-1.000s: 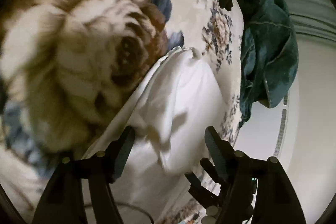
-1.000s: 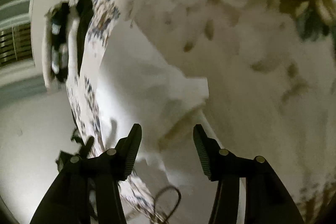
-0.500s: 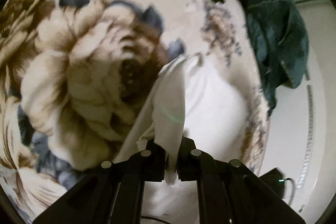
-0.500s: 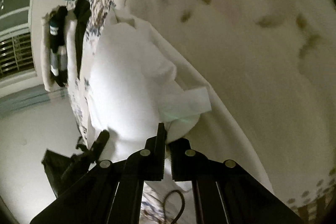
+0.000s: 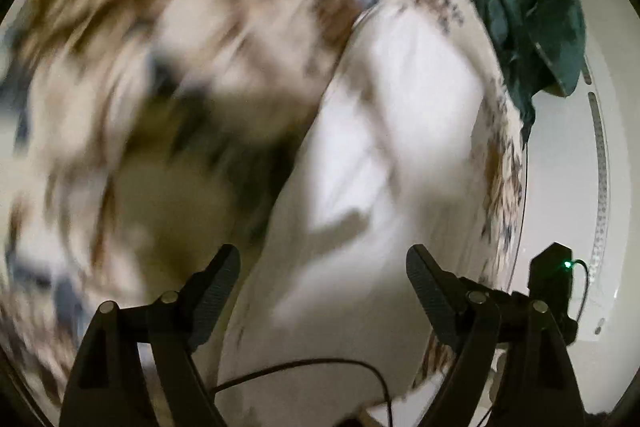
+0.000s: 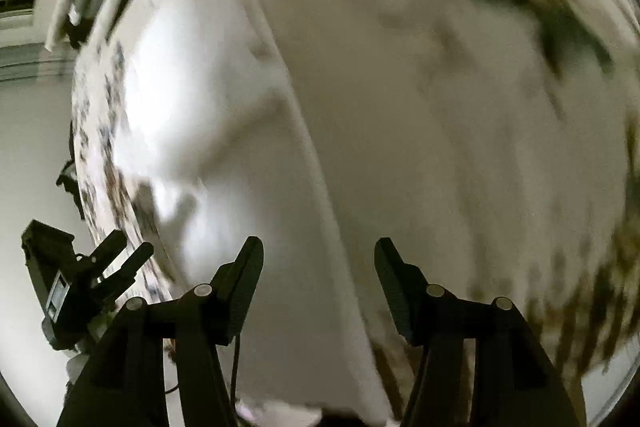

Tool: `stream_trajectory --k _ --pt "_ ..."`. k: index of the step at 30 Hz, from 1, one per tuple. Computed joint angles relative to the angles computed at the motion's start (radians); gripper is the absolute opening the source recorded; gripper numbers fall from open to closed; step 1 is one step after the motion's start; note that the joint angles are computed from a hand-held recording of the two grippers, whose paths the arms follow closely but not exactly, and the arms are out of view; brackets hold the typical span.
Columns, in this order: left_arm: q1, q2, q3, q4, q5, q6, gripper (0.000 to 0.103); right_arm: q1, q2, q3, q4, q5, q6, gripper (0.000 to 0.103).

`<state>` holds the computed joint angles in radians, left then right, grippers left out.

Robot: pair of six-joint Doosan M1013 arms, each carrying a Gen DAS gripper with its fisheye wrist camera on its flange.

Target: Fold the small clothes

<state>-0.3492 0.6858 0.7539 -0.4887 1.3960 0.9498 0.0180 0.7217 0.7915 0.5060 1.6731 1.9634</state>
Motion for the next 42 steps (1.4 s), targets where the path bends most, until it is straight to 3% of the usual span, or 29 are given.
stream_trajectory --k 4,7,14,15,16,17,23,32,34,35,37,40,42 --pt "-0.002 -0.093 0.172 -0.014 0.001 -0.064 0.085 -0.002 -0.073 0.147 0.001 0.006 -0.004 0.060" --pt "-0.004 -0.150 0.278 -0.053 -0.041 -0.122 0.085 -0.006 -0.119 0.232 0.010 0.000 -0.002 0.060" --pt "-0.045 -0.169 0.293 -0.002 -0.013 -0.099 0.083 -0.008 -0.192 0.323 0.030 -0.021 -0.009 0.060" --pt "-0.054 -0.169 0.289 0.019 -0.017 -0.079 0.063 -0.007 -0.197 0.333 0.031 -0.022 -0.012 0.060" --pt "-0.064 -0.159 0.271 0.030 -0.016 -0.071 0.025 -0.005 -0.202 0.341 0.021 -0.024 -0.014 0.060" --pt "-0.073 -0.153 0.260 0.042 -0.004 -0.046 0.002 -0.003 -0.206 0.347 0.012 -0.027 -0.015 0.060" --pt "-0.081 -0.187 0.263 0.137 -0.044 -0.046 0.004 0.002 -0.233 0.383 -0.018 -0.072 -0.024 0.060" --pt "-0.055 -0.187 0.290 0.115 -0.053 -0.042 0.004 -0.003 -0.244 0.434 0.019 -0.092 -0.054 0.060" --pt "-0.054 -0.190 0.296 0.101 -0.061 -0.050 0.004 -0.004 -0.254 0.455 0.046 -0.126 -0.065 0.028" --pt "-0.052 -0.194 0.300 0.095 -0.065 -0.048 0.004 0.001 -0.249 0.448 0.024 -0.108 -0.061 0.001" --pt "-0.052 -0.196 0.295 0.091 -0.059 -0.032 0.004 0.005 -0.252 0.446 -0.022 -0.084 -0.018 0.000" --pt "-0.049 -0.187 0.288 0.124 0.014 -0.010 0.009 0.012 -0.247 0.435 -0.094 -0.008 -0.013 0.000" --pt "-0.027 -0.198 0.330 0.080 0.019 -0.060 0.009 -0.004 -0.253 0.453 -0.033 -0.017 -0.022 0.000"
